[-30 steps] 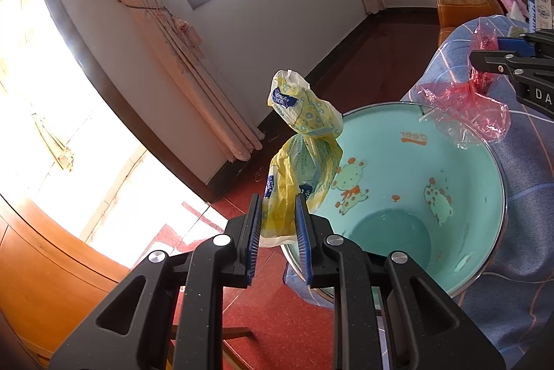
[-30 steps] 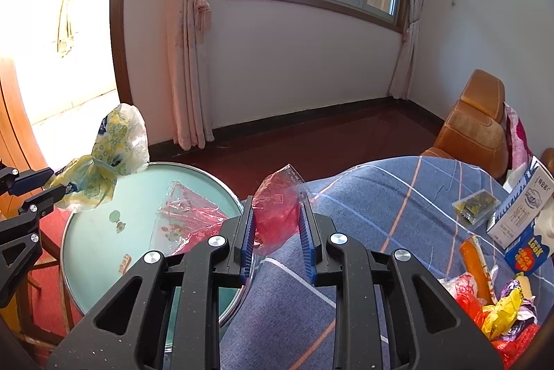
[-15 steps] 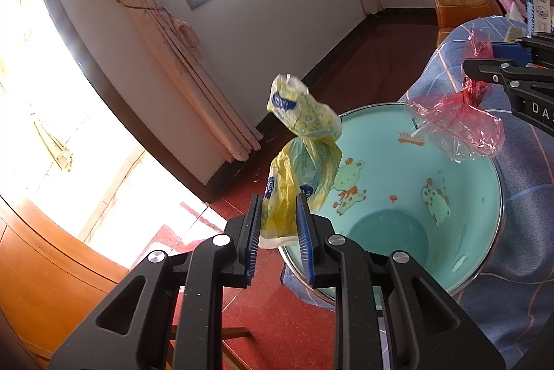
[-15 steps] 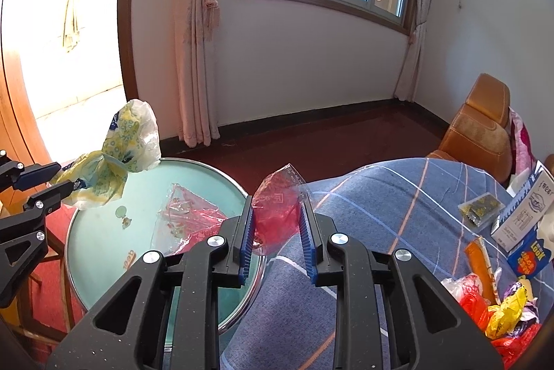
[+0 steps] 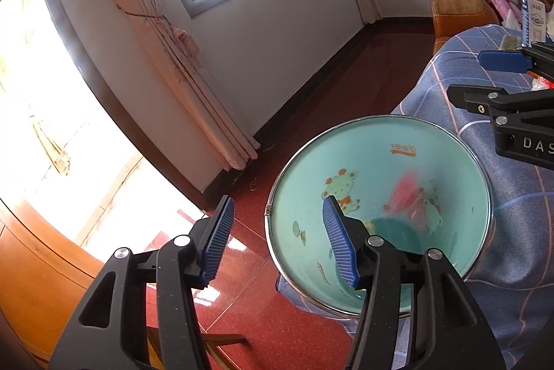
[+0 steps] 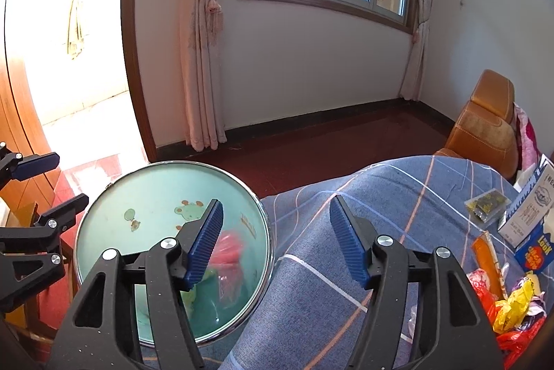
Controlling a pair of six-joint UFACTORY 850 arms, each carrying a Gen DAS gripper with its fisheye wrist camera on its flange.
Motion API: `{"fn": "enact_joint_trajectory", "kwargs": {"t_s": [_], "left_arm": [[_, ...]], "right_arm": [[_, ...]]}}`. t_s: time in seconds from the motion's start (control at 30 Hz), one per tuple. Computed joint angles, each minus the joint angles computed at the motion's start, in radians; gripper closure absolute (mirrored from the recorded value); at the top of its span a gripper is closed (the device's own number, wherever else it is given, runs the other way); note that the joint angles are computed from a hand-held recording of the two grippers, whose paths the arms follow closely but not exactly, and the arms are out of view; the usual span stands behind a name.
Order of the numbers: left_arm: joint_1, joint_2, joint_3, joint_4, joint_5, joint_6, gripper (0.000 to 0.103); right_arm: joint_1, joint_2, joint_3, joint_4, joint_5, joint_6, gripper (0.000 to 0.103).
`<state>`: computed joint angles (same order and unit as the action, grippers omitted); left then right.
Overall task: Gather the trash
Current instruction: 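Open both grippers to drop the yellow and pink bags into the bin, then grasp the red plastic bag with the right gripper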
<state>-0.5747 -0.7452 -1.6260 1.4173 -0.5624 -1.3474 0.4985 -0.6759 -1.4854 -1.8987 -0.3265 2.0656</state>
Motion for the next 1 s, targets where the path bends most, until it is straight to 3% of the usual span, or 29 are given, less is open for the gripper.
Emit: {"fn": "enact_joint_trajectory", "kwargs": {"t_s": [0.27, 0.47, 0.6, 0.83, 0.9, 1.0], "left_arm": [[-0.003, 0.004, 0.006, 0.034, -0.006, -0.051, 0.032], [-0.012, 0.006, 0.014, 0.019, 0.038, -0.049, 0.029], [-0.025, 0.023, 0.034, 0.034, 0.091, -0.072, 0.029], [-0.066, 0.021, 0.047, 0.040, 0.139, -0.073, 0.029], [-0.078, 0.020, 0.055, 0.038, 0.156, -0.074, 0.029], [-0.101, 0.020, 0.061, 0.036, 0.179, -0.056, 0.028]], "right_arm": [[0.004, 0.057, 0.066, 0.010, -0.063, 0.031, 0.028], [-0.003, 0.151, 0.172, 0.006, -0.106, 0.093, 0.025], [-0.007, 0.280, 0.328, -0.068, -0.163, 0.203, 0.025], [-0.036, 0.492, 0.612, 0.043, -0.334, 0.269, 0.025], [-0.062, 0.521, 0.669, 0.059, -0.332, 0.297, 0.025], [-0.115, 0.525, 0.713, 0.054, -0.254, 0.338, 0.027]]}}
